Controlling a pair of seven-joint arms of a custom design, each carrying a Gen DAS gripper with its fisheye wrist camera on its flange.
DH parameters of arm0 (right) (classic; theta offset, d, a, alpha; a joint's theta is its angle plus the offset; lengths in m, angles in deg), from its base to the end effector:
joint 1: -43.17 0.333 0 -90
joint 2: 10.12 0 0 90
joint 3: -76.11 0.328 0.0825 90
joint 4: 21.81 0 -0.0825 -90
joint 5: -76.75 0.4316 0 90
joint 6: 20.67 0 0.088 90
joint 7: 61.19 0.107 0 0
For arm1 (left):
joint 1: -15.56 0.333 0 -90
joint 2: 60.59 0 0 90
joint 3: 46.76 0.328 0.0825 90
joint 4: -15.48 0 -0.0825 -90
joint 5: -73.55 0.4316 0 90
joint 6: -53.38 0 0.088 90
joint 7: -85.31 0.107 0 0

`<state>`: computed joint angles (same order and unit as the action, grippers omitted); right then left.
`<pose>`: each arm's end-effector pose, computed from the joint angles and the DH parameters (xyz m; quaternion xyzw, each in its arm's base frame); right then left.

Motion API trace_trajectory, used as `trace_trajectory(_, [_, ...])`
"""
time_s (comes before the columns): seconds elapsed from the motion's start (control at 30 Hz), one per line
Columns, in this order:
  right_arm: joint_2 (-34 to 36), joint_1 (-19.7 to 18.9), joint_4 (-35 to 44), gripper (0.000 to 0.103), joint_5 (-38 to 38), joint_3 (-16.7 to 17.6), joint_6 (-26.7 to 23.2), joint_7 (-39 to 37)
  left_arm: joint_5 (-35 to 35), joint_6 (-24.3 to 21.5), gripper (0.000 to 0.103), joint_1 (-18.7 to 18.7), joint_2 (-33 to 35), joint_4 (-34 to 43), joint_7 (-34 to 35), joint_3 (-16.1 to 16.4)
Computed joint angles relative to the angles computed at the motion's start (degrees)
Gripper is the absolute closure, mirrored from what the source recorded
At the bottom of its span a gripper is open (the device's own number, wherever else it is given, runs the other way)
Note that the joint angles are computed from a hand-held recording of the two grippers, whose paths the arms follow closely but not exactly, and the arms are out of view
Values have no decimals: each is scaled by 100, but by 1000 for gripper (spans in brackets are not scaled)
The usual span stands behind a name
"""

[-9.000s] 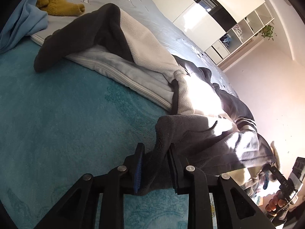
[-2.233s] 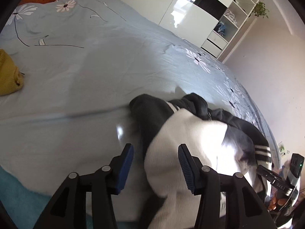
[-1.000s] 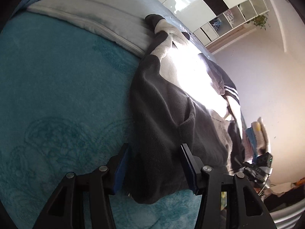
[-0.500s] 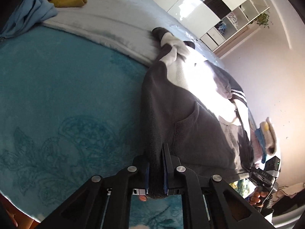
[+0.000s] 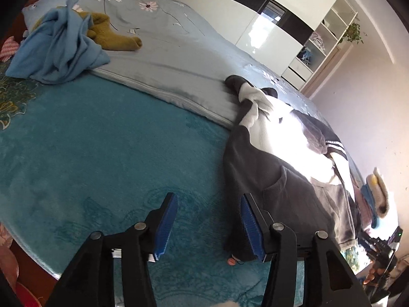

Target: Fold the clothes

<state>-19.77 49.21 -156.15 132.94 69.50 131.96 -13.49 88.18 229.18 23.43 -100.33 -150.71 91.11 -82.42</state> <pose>0.5486 -0.0305 0.4274 -0.6336 0.6730 -0.0638 0.3761 0.3534 -0.1841 0.3913 -0.8268 0.3845 -0.3677 0.1825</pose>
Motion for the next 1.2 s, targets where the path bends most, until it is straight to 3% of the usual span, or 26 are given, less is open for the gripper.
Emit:
trace_trajectory(0.1, [342, -47, 215, 55, 770, -134, -279, -123, -104, 392, 46, 67, 47, -81, -72, 19])
trace_trajectory(0.27, [613, -227, 411, 56, 1848, 57, -708, -383, -305, 349, 46, 43, 54, -42, 11, -89])
trace_trajectory(0.3, [583, -239, 395, 66, 1871, 114, -636, -419, -318, 319, 46, 33, 38, -43, 19, -101])
trace_trajectory(0.33, [548, -239, 380, 84, 1877, 162, -559, -444, -325, 288, 46, 22, 21, -42, 24, -111])
trace_trajectory(0.4, [385, -220, 355, 86, 1787, 218, -481, -401, -325, 247, 46, 11, 14, -38, 36, -105])
trace_trajectory(0.53, [-122, -135, 557, 87, 1678, 140, -775, -558, -263, 226, 46, 96, -23, -25, 61, -112])
trace_trajectory(0.73, [221, 45, 2499, 87, 789, 134, -1312, -104, -326, 587, 46, 420, 92, 15, 131, -211])
trace_trajectory(0.83, [729, 180, 3694, 87, -382, 448, -1353, 404, -361, 630, 46, 618, 126, 141, 293, -245])
trace_trajectory(1.0, [1772, 569, 5231, 87, -1490, 1003, -1850, 1139, -417, 716, 46, 1043, 188, 401, 530, -357])
trace_trajectory(1.13, [2928, 1048, 6320, 87, -2382, 1397, -2062, 1609, -485, 810, 44, 1261, 336, 572, 744, -363])
trace_trajectory(1.2, [3633, 1259, 7009, 87, -2743, 1546, -2409, 1817, -520, 771, 44, 1318, 362, 613, 842, -378])
